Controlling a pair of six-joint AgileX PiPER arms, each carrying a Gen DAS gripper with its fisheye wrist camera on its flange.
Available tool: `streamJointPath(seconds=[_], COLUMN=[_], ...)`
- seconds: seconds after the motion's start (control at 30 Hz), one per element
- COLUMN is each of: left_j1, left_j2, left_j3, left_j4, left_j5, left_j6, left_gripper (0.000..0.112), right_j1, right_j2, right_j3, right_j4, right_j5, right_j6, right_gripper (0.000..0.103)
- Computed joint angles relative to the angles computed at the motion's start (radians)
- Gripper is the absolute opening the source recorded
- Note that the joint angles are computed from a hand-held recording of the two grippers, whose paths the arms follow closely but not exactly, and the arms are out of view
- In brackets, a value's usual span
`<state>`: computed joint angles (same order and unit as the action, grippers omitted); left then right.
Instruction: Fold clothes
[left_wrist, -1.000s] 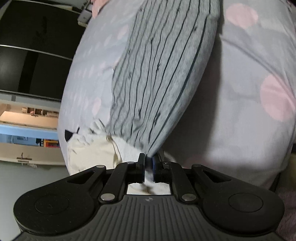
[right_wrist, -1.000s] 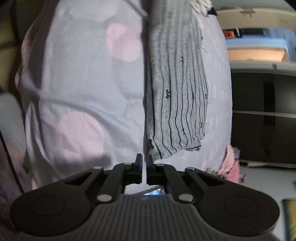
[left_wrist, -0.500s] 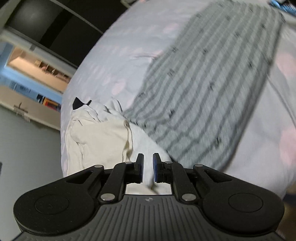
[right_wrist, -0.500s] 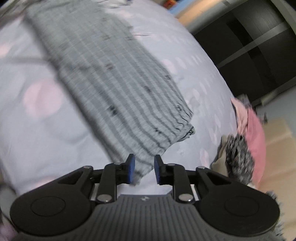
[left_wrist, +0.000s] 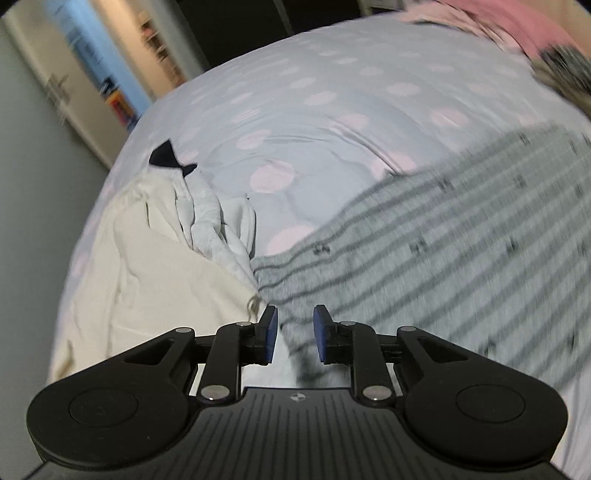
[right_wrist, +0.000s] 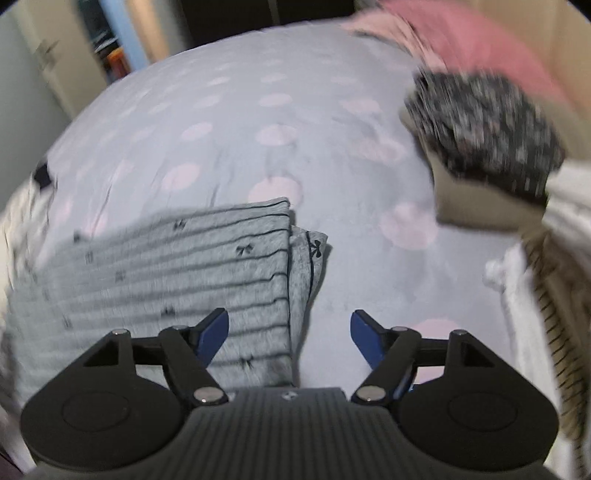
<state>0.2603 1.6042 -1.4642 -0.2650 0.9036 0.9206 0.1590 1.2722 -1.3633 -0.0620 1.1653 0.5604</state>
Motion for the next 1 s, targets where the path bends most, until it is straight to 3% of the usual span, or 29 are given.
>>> streamJointPath(seconds=[0.33, 0.67, 0.73, 0.8, 0.87, 0.9, 1.0], left_j1=[-0.071, -0.089, -0.091, -0.092, -0.093, -0.092, -0.087], left_j2=[0.099, 0.15, 0.147, 0.145, 0.142, 0.141, 0.138], left_j3=[-0.042, -0.1, -0.093, -0.089, -0.086, -0.086, -0.089], left_j4=[0.077, 0.122, 0.129, 0.138, 0.146, 0.145, 0.136], left_j5=[-0.071, -0.032, -0.037, -0.041, -0.046, -0.047, -0.047], left_j6=[-0.143, -0.235, -0.232, -0.233, -0.24, -0.245, -0.251], left_gripper=[0.023, 0.024, 0.024, 0.024, 0.024, 0.024, 0.024], right_j1=[-0.139, -0.153, -0.161, -0.147, -0.128, -0.127, -0.099], right_j2=[0.155, 0.275, 0.292, 0.301, 0.298, 0.295, 0.288], right_j3=[-0.03, -0.036, -0.028, -0.022, -0.024, -0.028, -0.073], right_j4=[0.133, 0.182, 0.219, 0.213, 0.201, 0.213, 0.178], right_j5=[-0.041, -0.069, -0.072, -0.076, -0.081, -0.081, -0.044], right_j6=[-0.081, -0.075, -0.088, -0.086, -0.086, -0.09, -0.051], right_gripper=[0.075, 0.074, 0.058, 0.051, 0.031, 0.013, 0.011])
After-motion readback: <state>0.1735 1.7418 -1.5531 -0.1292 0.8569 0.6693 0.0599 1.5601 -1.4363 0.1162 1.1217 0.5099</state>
